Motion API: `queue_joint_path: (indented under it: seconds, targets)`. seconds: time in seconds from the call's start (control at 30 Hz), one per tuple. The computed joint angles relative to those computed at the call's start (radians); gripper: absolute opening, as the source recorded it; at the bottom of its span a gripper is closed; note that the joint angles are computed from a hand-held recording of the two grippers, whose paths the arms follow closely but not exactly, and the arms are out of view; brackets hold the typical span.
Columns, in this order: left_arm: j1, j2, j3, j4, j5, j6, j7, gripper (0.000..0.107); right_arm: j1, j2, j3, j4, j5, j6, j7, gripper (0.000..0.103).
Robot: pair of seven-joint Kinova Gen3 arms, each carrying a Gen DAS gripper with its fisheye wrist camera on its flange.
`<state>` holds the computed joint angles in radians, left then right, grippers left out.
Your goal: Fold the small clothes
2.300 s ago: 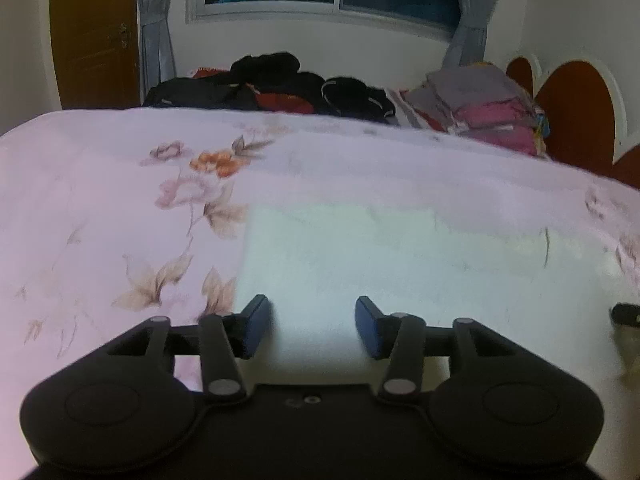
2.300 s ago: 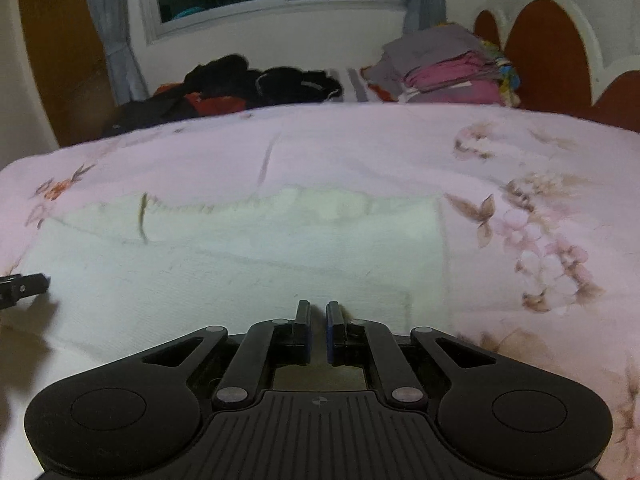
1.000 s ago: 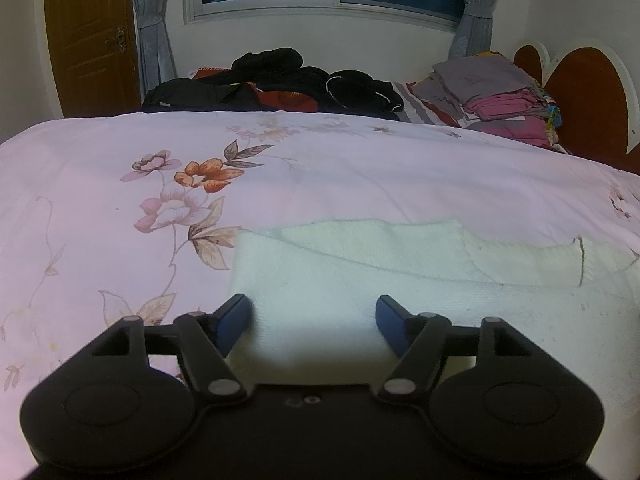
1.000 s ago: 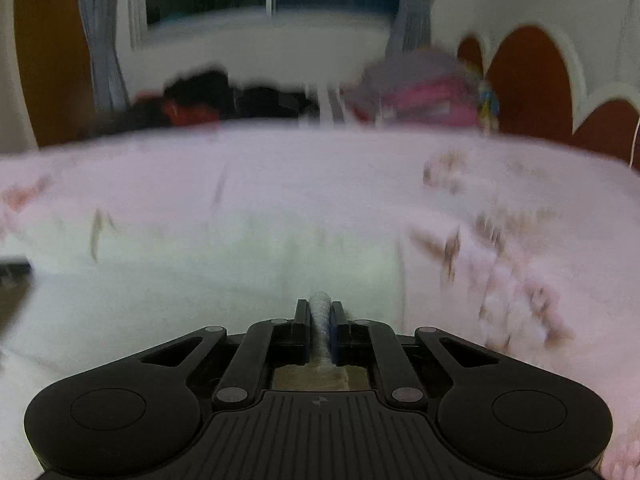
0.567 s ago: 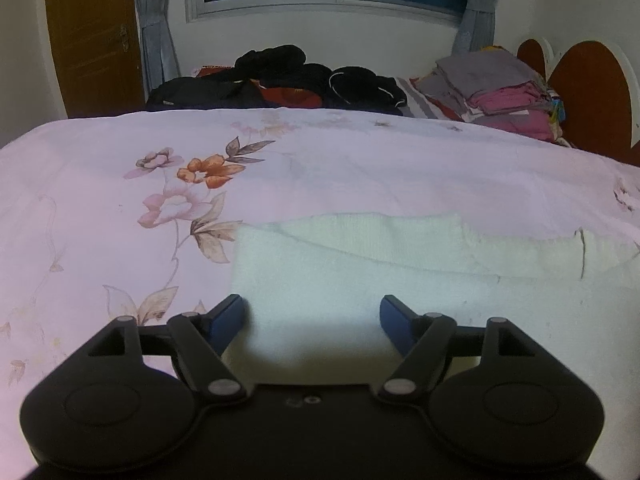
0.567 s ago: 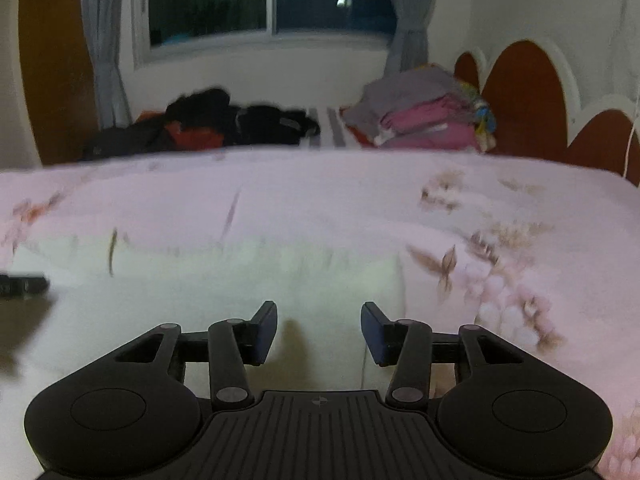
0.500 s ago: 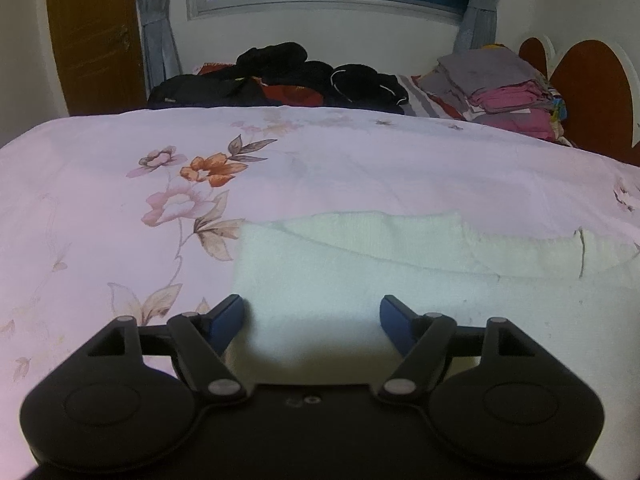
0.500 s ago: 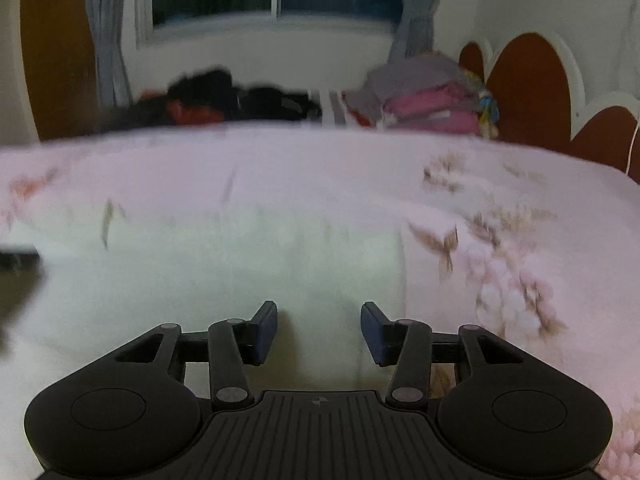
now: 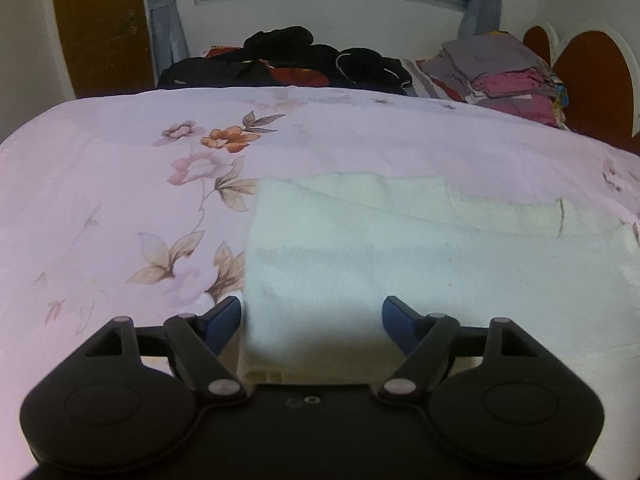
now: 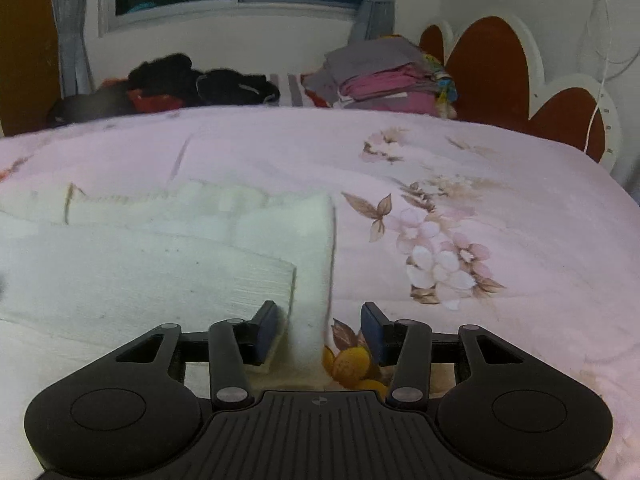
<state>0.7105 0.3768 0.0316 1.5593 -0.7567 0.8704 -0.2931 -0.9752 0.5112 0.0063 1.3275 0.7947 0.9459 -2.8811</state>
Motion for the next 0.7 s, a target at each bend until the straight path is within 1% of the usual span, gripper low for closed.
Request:
queue_joint_path:
  seconds: [0.07,0.13,0.2,0.37,0.5,0.7]
  targets:
    - [0.018,-0.012,0.004,0.002,-0.009,0.018,0.009,0.077,-0.005,-0.029,-0.01,0.032,0.003,-0.023,-0.001,0.046]
    - [0.034,-0.025,0.015,0.006,-0.02,0.034,0.011,0.077,0.0,-0.064,-0.022,0.075,0.003,-0.068,-0.019,0.046]
    - [0.045,-0.035,0.028,0.001,-0.024,0.059,0.009,0.077,-0.008,-0.087,-0.031,0.098,0.012,-0.083,-0.041,0.046]
    - [0.071,-0.077,0.061,0.018,-0.033,0.099,0.044,0.077,-0.005,-0.146,-0.066,0.159,0.024,-0.13,-0.069,0.046]
    - [0.089,-0.121,0.096,0.052,-0.042,0.122,0.075,0.078,-0.016,-0.193,-0.099,0.202,0.034,-0.132,-0.087,0.047]
    - [0.085,-0.214,0.167,0.157,-0.03,0.123,0.119,0.078,-0.067,-0.264,-0.167,0.267,0.082,-0.059,-0.195,0.047]
